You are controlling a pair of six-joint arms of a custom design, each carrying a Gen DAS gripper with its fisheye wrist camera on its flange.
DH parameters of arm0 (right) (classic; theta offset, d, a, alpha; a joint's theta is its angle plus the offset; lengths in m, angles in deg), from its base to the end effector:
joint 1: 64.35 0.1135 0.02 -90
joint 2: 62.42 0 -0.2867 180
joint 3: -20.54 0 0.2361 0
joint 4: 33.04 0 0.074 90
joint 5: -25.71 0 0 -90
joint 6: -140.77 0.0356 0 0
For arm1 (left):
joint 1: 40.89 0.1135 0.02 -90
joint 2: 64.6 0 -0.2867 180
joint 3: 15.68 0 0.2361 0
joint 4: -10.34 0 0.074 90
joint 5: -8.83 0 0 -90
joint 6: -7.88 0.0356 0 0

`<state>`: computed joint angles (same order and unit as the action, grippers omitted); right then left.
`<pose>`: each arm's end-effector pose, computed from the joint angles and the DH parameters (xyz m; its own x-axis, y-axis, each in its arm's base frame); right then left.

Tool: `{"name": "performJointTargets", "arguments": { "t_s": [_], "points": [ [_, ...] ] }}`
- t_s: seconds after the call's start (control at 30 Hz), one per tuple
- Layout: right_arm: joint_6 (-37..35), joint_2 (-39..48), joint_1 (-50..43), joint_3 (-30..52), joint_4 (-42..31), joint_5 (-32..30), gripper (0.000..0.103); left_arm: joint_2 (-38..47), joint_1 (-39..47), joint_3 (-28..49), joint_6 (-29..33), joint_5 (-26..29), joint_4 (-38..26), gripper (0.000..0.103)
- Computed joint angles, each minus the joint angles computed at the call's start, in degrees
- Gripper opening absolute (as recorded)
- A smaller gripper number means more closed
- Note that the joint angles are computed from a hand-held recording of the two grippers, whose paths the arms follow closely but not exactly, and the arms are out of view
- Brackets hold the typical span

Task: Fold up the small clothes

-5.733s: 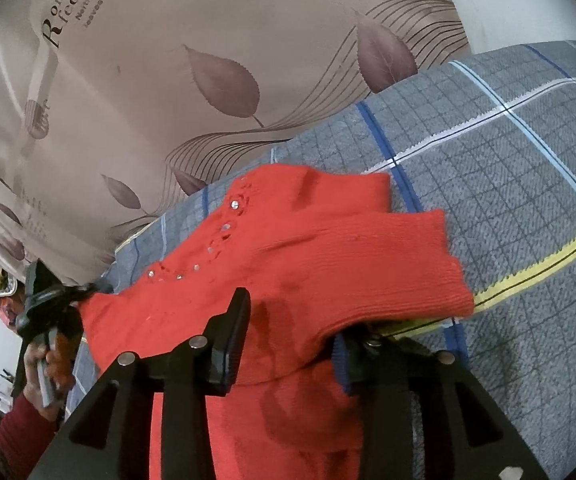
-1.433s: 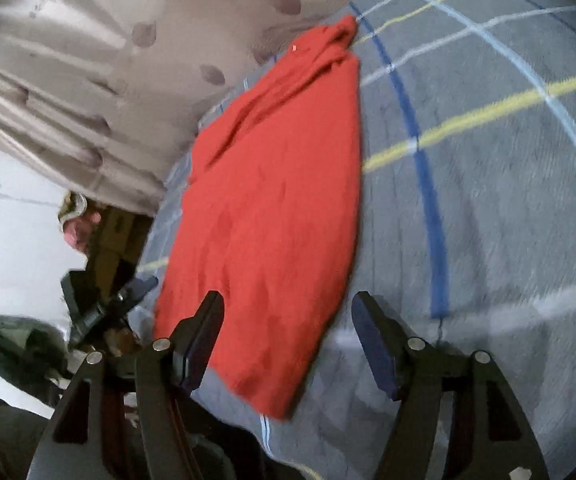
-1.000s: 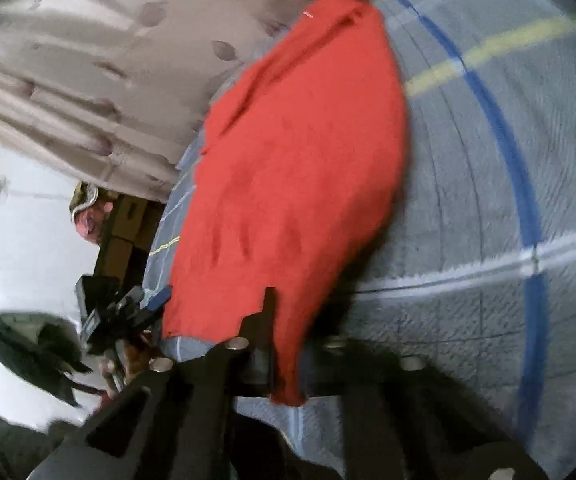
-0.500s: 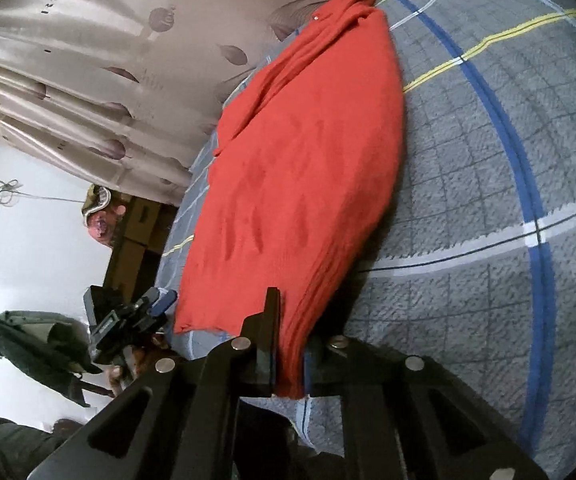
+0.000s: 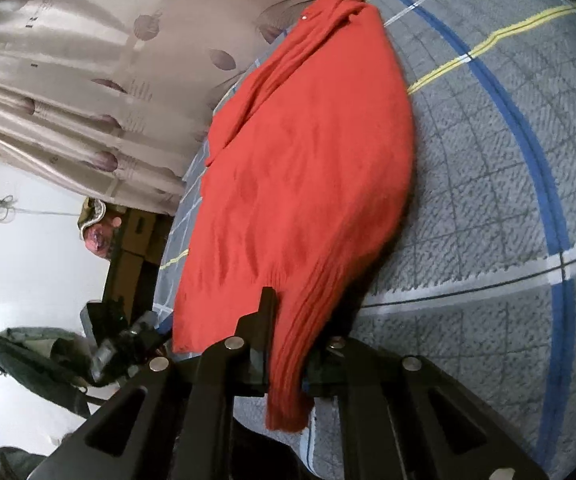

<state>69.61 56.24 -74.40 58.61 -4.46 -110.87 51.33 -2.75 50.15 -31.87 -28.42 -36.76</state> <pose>0.2573 -0.0193 0.0545 -0.8379 0.3739 -0.3977 -0.0525 0.6700 0.7405 0.2415 0.1536 0.0954 -0.8467 -0.0731 -0.5270 0.3107 0.7361 -0.6013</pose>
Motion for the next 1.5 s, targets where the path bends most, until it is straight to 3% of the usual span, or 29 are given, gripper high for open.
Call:
{"name": "performJointTargets", "arguments": {
  "t_s": [0.17, 0.37, 0.43, 0.53, 0.67, 0.8, 1.17, 1.5],
  "points": [
    [0.1, -1.6, 1.9, -2.3, 2.0, 4.0, 0.008, 0.0, 2.5, -1.2, -1.0, 1.2, 1.0, 0.055],
    [1.1, -1.7, 2.2, -2.7, 3.0, 5.1, 0.008, 3.6, 1.6, 4.3, 2.6, 0.7, -6.5, 0.055],
    [1.7, -1.8, 2.4, -2.8, 3.4, 5.4, 0.008, 2.9, 0.6, 4.2, 1.8, 0.2, -5.8, 0.055],
    [3.4, -1.4, 3.4, -4.6, 7.5, 7.5, 0.008, -0.5, -1.0, 0.4, -0.9, -1.4, 0.3, 0.055],
    [6.2, 0.0, 6.0, -8.7, 17.5, 12.6, 0.008, -6.9, -3.2, -8.0, -4.3, -5.0, 13.0, 0.055],
    [6.4, -0.3, 5.7, -8.4, 16.8, 12.5, 0.008, -11.1, -5.4, -14.2, -6.1, -9.0, 22.9, 0.053],
    [7.9, 0.3, 6.6, -9.6, 19.3, 13.6, 0.006, -14.3, -7.9, -20.4, -8.6, -13.3, 33.6, 0.051],
    [6.9, 0.7, 4.6, -9.0, 17.6, 11.3, 0.001, -15.1, -8.0, -21.6, -8.4, -13.9, 34.9, 0.051]
  ]
}}
